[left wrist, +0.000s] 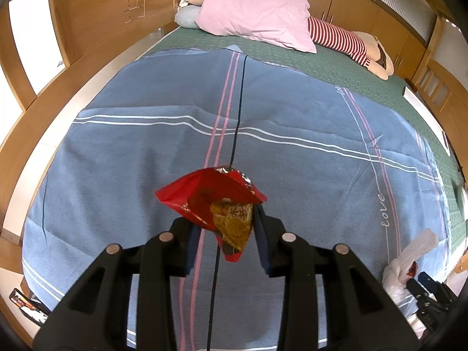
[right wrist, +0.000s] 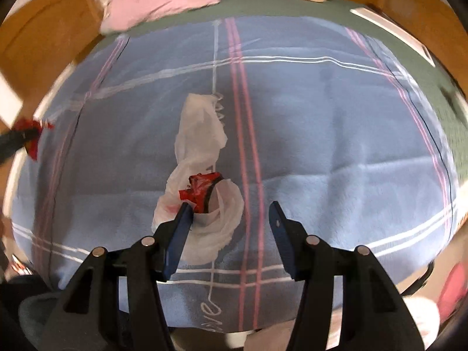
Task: Collect trash
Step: 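Grasp the white tissue with the right tool while the left tool holds the wrapper, then carry the wrapper and tissue to the wastebasket and open both tools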
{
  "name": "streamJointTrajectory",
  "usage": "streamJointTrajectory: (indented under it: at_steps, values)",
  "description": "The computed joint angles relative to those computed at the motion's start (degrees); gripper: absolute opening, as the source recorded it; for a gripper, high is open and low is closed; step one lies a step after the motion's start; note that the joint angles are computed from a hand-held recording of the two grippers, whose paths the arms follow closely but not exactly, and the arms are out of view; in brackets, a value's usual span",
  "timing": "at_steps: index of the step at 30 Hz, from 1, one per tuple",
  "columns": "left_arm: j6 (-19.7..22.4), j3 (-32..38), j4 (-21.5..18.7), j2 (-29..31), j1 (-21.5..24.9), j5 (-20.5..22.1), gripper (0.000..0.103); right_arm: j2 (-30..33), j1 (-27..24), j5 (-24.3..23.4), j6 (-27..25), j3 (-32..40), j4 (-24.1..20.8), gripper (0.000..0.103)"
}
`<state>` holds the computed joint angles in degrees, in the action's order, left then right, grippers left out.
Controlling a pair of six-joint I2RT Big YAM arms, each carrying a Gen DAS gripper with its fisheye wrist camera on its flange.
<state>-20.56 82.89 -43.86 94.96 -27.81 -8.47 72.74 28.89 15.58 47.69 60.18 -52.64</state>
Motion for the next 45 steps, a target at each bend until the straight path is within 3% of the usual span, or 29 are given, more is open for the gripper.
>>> streamJointTrajectory:
  at_steps: [6,9,11,14,17,20,24,26,28,33,37,41,45]
  values:
    - [0.53,0.05,0.01,0.06,-0.20,-0.04,0.034,2.62,2.52,3.52,-2.48,3.07,1.54,0.059]
    - [0.66,0.10,-0.15,0.16,-0.04,0.03,0.034,9.35,2.68,3.93,-6.33,8.07,-2.27,0.061]
    - [0.46,0.15,-0.28,0.18,0.12,0.25,0.034,12.74,2.19,2.72,-6.13,9.94,-4.35,0.061]
    - [0.84,0.13,-0.04,0.05,0.23,0.37,0.034,12.17,2.18,0.49,-5.14,7.96,-1.87,0.046]
    - [2.08,-0.15,0.68,-0.14,-0.04,1.03,0.034,10.70,2.98,1.01,-6.00,6.42,-1.52,0.036]
    - [4.29,-1.73,3.87,-1.65,-1.08,0.32,0.033,6.88,3.28,1.17,-4.69,3.77,-0.01,0.028]
    - [9.94,-6.20,12.22,-6.55,-5.01,-9.93,0.033,-2.36,4.72,4.47,-2.74,-0.67,2.85,0.027]
    - [10.90,-7.50,12.88,-8.97,-7.27,-14.44,0.033,-7.11,6.21,8.03,-2.57,-1.92,1.70,0.027]
    - [8.56,-8.42,11.34,-11.77,-9.20,-14.28,0.033,-10.72,7.01,9.74,-2.37,-2.75,0.85,0.027]
    - [4.74,-10.07,6.94,-17.93,-17.18,-13.88,0.033,-21.02,10.05,13.78,-0.44,-4.07,-4.84,0.027]
    - [3.24,-11.44,5.50,-21.25,-24.88,-14.67,0.033,-28.83,16.16,18.38,5.19,-5.07,-11.59,0.027]
    - [3.37,-11.92,4.49,-22.74,-33.14,-16.61,0.033,-35.83,23.73,20.33,15.65,-6.29,-21.00,0.027]
    - [4.16,-11.20,3.53,-22.21,-38.48,-18.61,0.033,-38.37,33.60,21.26,30.70,-8.45,-32.92,0.028]
